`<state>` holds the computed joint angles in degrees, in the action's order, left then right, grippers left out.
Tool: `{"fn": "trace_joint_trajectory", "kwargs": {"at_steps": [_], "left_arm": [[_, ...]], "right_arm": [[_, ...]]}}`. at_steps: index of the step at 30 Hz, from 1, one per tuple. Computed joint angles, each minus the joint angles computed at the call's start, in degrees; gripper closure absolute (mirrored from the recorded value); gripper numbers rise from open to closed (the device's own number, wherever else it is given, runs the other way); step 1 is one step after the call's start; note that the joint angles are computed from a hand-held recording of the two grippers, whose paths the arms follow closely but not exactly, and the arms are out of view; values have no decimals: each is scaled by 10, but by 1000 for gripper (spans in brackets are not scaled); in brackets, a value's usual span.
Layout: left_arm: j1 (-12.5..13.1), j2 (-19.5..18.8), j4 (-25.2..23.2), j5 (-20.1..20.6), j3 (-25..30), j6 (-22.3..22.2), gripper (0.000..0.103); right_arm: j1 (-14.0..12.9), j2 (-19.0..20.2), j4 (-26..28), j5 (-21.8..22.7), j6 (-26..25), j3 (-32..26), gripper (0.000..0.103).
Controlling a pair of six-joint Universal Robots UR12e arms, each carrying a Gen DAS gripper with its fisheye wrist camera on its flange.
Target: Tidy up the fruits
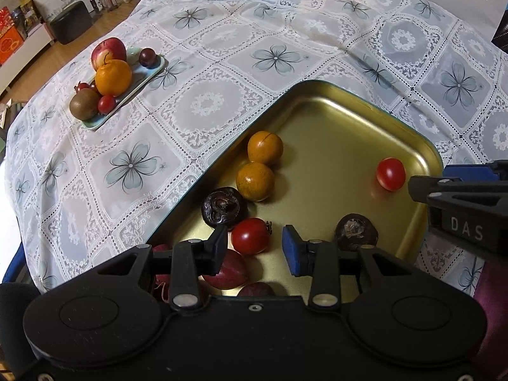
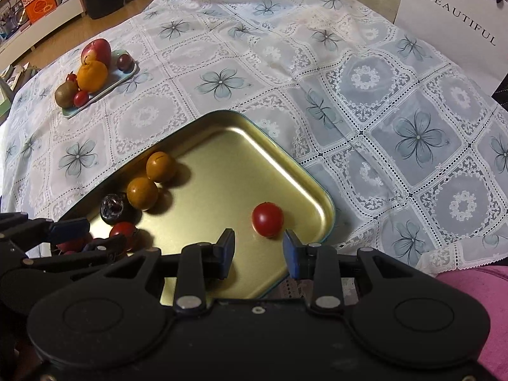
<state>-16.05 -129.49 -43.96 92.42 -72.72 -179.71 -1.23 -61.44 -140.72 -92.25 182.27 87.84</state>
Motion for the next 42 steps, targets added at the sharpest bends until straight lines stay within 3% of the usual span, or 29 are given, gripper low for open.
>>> {"fn": "trace_joint_trajectory", "kwargs": {"at_steps": [42], "left_arm": [[2,0,-18,-7,3,-14,56]], "right_arm": [[1,4,7,2,-9,-4,67]]}}
